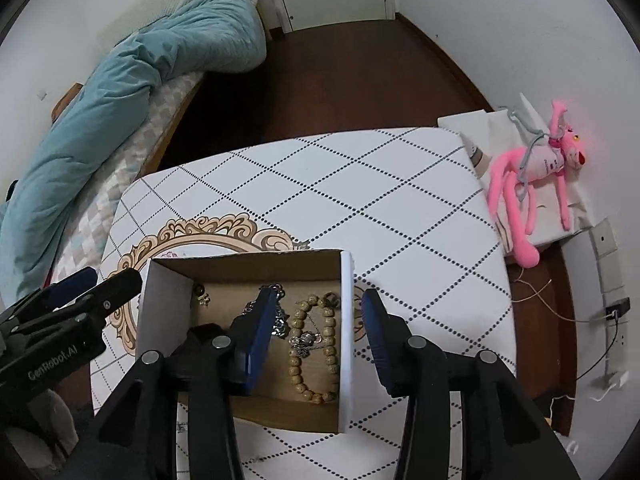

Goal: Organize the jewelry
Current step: 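Carry the ring into the box with the right gripper while the left gripper drops the earring in, then grasp the silver necklace chain with the right gripper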

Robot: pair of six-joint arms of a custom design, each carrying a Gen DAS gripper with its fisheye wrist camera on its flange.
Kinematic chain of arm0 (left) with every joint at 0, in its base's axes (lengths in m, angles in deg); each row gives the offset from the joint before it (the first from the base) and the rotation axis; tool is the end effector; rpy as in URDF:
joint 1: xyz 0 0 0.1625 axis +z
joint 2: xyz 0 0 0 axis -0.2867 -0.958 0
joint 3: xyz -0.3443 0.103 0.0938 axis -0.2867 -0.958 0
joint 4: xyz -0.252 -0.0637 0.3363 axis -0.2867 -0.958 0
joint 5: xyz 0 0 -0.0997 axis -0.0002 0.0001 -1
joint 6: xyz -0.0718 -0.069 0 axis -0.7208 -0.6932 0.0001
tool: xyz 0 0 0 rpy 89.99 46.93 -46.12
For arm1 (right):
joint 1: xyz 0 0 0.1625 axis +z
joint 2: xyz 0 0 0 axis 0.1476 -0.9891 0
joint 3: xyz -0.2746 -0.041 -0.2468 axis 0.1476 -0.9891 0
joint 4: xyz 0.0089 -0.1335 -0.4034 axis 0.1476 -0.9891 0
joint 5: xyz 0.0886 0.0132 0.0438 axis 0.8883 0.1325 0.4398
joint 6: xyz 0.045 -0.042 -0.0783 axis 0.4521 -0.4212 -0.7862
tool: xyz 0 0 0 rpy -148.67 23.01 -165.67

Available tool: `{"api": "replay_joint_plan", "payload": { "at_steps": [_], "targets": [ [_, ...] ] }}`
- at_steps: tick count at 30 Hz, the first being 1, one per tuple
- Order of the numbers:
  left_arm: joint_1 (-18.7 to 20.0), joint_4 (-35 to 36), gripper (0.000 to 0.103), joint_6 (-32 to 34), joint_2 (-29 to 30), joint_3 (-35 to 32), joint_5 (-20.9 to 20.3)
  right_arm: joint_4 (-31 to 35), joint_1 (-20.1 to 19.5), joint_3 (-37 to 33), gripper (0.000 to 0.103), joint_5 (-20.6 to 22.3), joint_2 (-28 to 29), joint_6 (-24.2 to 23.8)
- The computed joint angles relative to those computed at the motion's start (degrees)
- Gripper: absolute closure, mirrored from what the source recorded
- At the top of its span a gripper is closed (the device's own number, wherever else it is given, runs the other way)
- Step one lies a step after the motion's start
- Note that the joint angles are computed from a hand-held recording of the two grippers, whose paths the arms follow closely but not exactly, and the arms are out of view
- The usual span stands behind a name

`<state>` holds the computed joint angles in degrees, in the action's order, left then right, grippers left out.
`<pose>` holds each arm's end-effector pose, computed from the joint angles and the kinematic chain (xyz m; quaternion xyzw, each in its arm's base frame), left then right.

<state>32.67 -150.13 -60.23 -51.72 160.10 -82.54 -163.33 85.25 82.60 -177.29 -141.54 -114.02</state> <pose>-0.3358 -0.2973 0.0575 -0.1230 0.8667 -0.2928 0.3847 0.1158 -0.4012 0.2717 0.2507 -0.9317 0.0821 0.2497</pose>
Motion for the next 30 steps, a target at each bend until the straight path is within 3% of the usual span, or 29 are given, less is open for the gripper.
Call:
{"api": "replay_joint_plan", "payload": {
  "at_steps": [2, 4, 6, 14, 21, 26, 30],
  "targets": [
    [-0.6, 1.6, 0.000, -1.1, 0.2, -0.3, 0.3, -1.2, 0.5, 0.6, 0.045, -1.3, -0.3, -0.7],
    [-1.1, 4.0, 0.000, -2.4, 1.0, -1.0, 0.2, -3.1, 1.3, 1.5, 0.012, -3.5, -0.4, -1.8],
    [-1.6, 6.2, 0.000, -3.5, 1.6, -1.6, 0.1, -6.0, 2.1, 2.9, 0.004, -6.1, -0.6, -3.5],
    [-3.9, 8.9, 0.000, -5.2, 1.5, -2.3, -0.7, -7.5, 3.0, 5.2, 0.000, -7.3, -3.9, -4.6],
    [-8.1, 14.0, 0.000, -9.1, 1.6, -3.2, -2.8, -2.8, 3.5, 8.1, 0.000, -4.6, -13.3, -4.6],
    [-12.0, 17.5, 0.000, -13.4, 4.4, -2.8, -9.0, 2.1, 0.2, 14.4, 0.000, -2.2, -23.1, -6.7],
    [-13.9, 11.8, 0.000, -13.2, 4.5, 2.1, -14.4, 5.3, -4.7, 19.8, 0.005, -0.2, -29.7, -9.1]
  ]
}}
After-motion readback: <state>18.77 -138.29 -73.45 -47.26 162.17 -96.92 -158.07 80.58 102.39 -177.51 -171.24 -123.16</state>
